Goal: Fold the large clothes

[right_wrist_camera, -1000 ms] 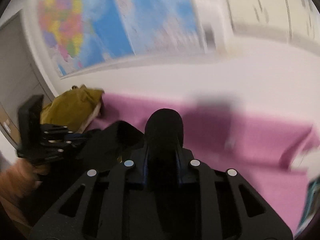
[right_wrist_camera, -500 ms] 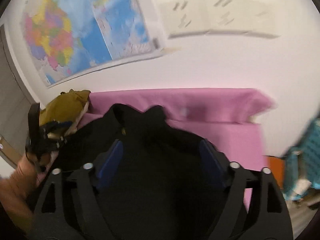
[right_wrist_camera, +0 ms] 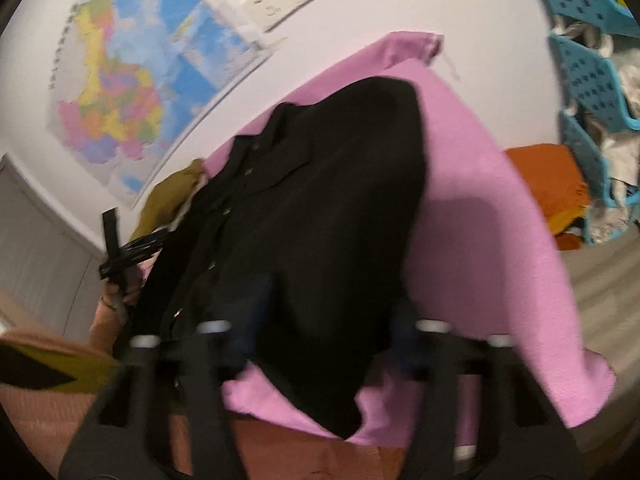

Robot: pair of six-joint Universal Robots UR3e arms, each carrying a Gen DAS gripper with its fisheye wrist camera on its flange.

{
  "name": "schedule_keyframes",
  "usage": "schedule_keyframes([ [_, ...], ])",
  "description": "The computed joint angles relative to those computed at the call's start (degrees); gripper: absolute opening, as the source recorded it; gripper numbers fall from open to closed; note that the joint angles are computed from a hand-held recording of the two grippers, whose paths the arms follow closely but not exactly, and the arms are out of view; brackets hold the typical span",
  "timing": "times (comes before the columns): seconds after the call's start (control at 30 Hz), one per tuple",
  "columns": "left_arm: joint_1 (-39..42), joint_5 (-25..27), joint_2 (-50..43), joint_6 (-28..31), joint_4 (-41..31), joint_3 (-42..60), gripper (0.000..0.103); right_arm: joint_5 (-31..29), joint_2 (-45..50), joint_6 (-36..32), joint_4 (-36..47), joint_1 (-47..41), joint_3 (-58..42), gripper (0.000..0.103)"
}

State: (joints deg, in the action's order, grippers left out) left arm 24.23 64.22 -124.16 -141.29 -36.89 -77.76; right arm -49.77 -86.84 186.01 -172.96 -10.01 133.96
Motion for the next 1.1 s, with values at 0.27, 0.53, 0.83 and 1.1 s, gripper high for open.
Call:
schedule_keyframes([
  [0.27,1.2,1.7,1.4,-0.9,2.3,-3.0,0.083,-16.9,-12.0,-3.2,16.2,1.3,-20.4,0.006],
  [0.53,3.2,0.9,2.4,0.5,-0.2,-4.4,0.084,-15.4,4.5,-6.6,22.4,4.7,-30.3,0.014],
  [0.83,7.3,-3.1,8.1,11.3,-8.8,-10.9,0.085,-11.3,1.5,-9.0,12.7,1.0,-12.9,0.049],
  [1.1,5.5,-1.0,7.1,10.6,-6.2,-11.8,0.070,-15.4,-3.2,-10.4,17.5,4.8,-22.2,0.003],
])
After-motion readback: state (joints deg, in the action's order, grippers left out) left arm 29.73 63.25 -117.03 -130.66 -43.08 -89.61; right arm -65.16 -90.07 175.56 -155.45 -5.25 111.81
